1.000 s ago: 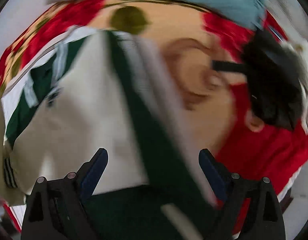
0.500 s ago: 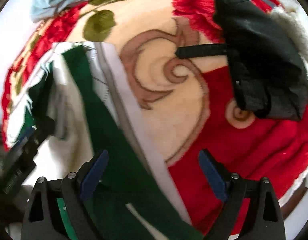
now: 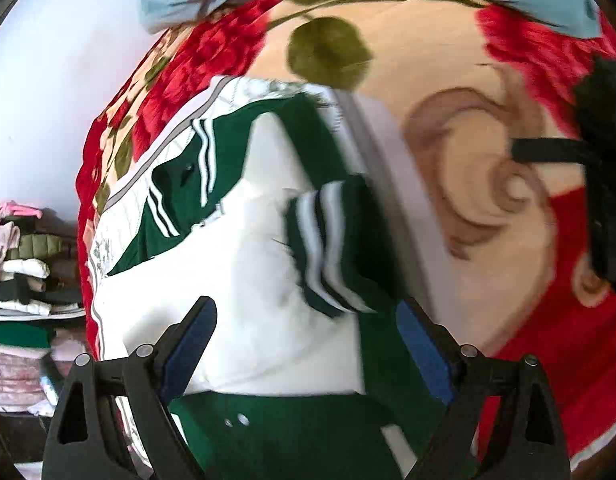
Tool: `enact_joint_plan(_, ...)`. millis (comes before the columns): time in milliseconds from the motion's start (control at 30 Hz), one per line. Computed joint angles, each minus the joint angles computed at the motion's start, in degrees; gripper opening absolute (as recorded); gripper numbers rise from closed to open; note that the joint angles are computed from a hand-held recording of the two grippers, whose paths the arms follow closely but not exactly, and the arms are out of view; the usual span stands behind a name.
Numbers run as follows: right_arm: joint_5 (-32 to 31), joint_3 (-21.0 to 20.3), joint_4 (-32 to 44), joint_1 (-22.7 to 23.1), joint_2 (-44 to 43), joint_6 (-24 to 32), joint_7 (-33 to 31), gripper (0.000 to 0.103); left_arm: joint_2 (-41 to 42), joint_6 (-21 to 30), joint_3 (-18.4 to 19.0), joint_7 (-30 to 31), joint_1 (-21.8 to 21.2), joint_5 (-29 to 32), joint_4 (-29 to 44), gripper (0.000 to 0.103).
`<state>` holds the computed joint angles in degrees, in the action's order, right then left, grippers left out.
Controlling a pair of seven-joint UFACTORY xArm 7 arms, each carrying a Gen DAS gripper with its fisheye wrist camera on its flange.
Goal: Fold large clothes
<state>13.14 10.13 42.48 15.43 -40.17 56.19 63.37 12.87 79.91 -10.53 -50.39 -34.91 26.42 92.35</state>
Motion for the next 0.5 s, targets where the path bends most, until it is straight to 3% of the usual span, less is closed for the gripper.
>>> enact_joint_plan(67,1.58,-0.59,1.08,0.79,3.07,-2.47,-1.08,0.079,2.89,1.52,1.20,0.23,0.23,2.74,0.60,0.094)
enact_joint_plan(300,0.74,0.37,4.81,1.07,7.99,-1.67,-0.30,0.079,5.05,-3.55,3.94,0.61,3.95,2.05,-1.34,0.095)
enact_joint_plan(500,3.06,-0.31,1.49,1.59,6.08,-0.46,2.03,0.079,1.91,-3.48,2.45,2.73,3.67,-0.64,-0.21,0.093)
